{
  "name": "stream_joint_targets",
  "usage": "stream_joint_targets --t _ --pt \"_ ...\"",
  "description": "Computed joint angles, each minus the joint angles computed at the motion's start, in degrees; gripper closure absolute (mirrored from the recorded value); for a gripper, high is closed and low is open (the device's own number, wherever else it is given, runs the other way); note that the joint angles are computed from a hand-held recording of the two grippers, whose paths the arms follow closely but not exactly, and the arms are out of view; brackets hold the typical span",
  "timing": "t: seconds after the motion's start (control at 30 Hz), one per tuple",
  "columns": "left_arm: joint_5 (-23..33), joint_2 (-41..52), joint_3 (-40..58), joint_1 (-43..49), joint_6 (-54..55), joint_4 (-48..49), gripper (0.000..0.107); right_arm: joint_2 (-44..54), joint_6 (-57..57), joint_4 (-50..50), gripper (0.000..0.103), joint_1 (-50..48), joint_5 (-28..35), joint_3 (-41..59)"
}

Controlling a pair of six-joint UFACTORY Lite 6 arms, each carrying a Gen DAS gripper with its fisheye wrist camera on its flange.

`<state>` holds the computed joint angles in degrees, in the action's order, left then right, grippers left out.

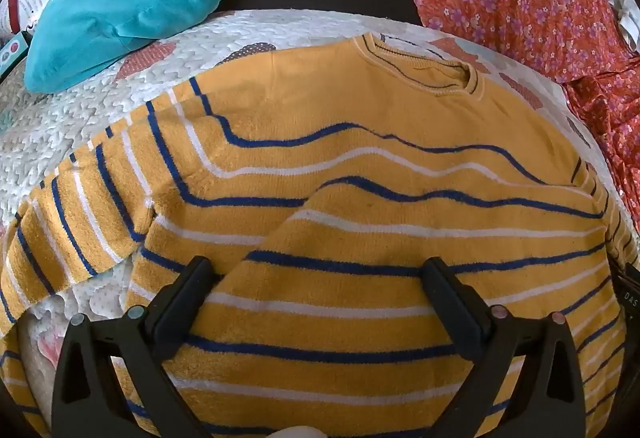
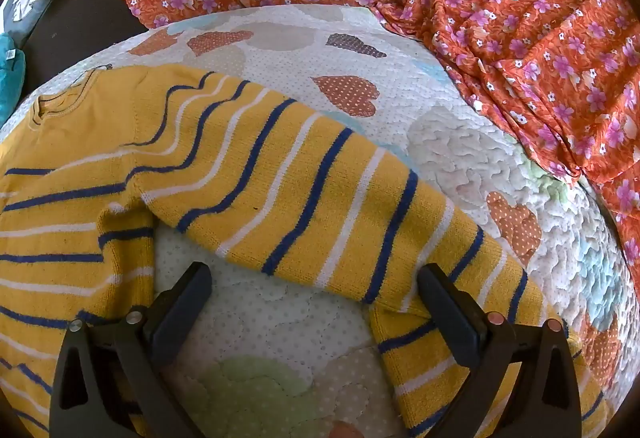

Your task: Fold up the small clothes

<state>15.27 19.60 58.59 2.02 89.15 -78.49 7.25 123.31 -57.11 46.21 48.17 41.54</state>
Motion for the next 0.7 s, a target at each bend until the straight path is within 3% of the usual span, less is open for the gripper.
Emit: stream_joint_targets --t 0.7 --pt "0.5 0.1 0.2 0.2 -0.3 0.3 0.004 0.1 0.1 -0.1 0.0 0.1 0.3 0.0"
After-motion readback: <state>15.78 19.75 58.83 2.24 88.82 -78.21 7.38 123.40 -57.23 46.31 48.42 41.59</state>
